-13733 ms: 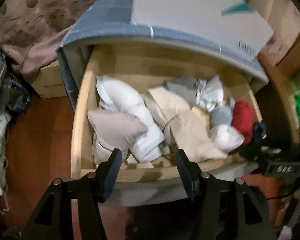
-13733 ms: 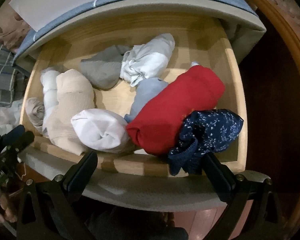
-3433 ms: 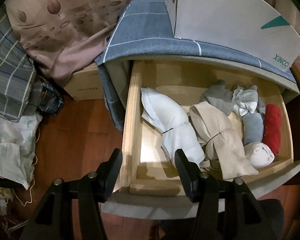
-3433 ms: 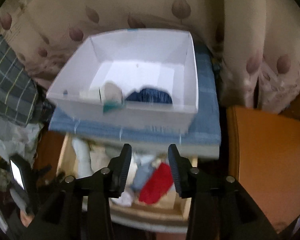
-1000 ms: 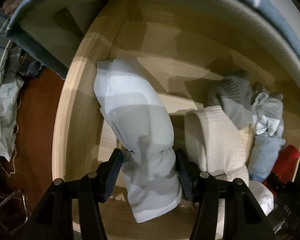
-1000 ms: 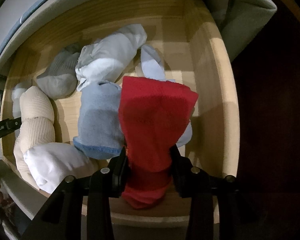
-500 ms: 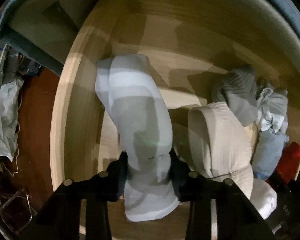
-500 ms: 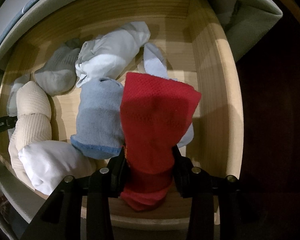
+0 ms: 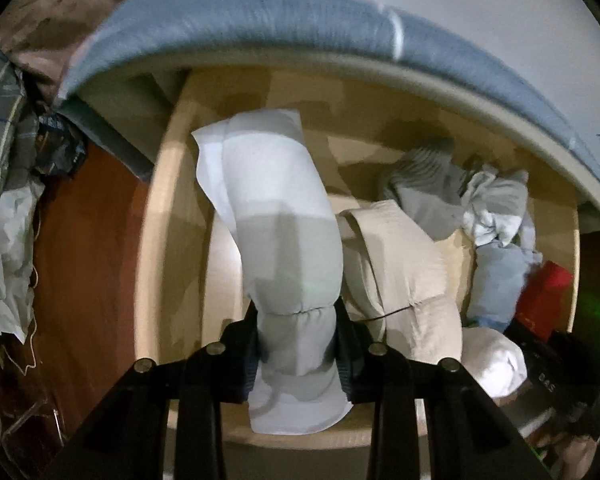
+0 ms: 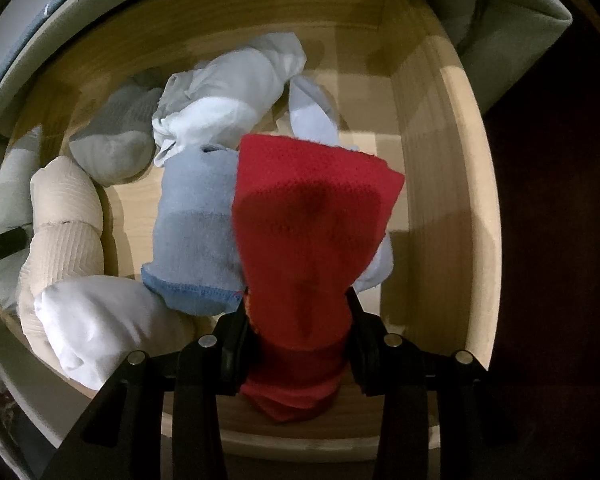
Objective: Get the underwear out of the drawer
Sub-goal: 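Grasp and lift the white-grey roll with the left tool while the right holds the red underwear, then carry the white-grey roll with the left tool into the white box and release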
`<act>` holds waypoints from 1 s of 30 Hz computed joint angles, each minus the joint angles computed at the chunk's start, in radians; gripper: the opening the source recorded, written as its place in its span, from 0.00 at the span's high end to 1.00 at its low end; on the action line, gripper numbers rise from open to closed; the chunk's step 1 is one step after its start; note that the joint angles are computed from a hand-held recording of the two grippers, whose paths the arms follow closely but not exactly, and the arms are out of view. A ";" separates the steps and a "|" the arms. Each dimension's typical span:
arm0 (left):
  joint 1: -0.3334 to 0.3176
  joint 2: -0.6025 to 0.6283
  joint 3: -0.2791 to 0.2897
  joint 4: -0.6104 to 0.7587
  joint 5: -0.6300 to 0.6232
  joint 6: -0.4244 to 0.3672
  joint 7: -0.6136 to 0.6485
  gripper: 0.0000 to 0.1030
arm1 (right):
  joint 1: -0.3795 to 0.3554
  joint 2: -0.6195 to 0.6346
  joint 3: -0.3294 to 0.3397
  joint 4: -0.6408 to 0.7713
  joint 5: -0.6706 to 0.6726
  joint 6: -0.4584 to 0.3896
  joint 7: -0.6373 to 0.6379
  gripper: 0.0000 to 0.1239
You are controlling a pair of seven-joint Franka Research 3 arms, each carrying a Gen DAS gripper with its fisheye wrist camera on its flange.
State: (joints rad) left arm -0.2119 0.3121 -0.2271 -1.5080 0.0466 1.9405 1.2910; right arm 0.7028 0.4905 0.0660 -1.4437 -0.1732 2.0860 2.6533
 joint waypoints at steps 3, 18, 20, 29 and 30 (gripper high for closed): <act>0.006 -0.044 0.001 -0.034 0.001 0.023 0.008 0.69 | 0.000 0.009 0.001 0.012 0.005 -0.007 -0.005 0.70; 0.030 -0.163 0.006 -0.092 -0.069 0.019 0.096 0.69 | 0.031 0.052 -0.015 0.081 -0.034 -0.063 -0.009 0.70; 0.031 -0.177 0.008 -0.097 -0.074 0.016 0.097 0.69 | 0.030 0.051 -0.015 0.078 -0.033 -0.059 -0.004 0.70; 0.034 -0.263 0.019 -0.163 -0.099 0.048 0.117 0.69 | 0.029 0.026 -0.011 0.041 -0.039 -0.048 0.002 0.70; 0.033 -0.271 0.019 -0.165 -0.097 0.051 0.120 0.69 | 0.029 0.026 -0.011 0.043 -0.041 -0.050 0.002 0.70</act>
State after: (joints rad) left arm -0.1786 0.0407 -0.2076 -1.6726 -0.0501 1.9915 1.4115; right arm 0.7321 0.5167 0.0550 -1.4007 -0.2142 2.0361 2.6553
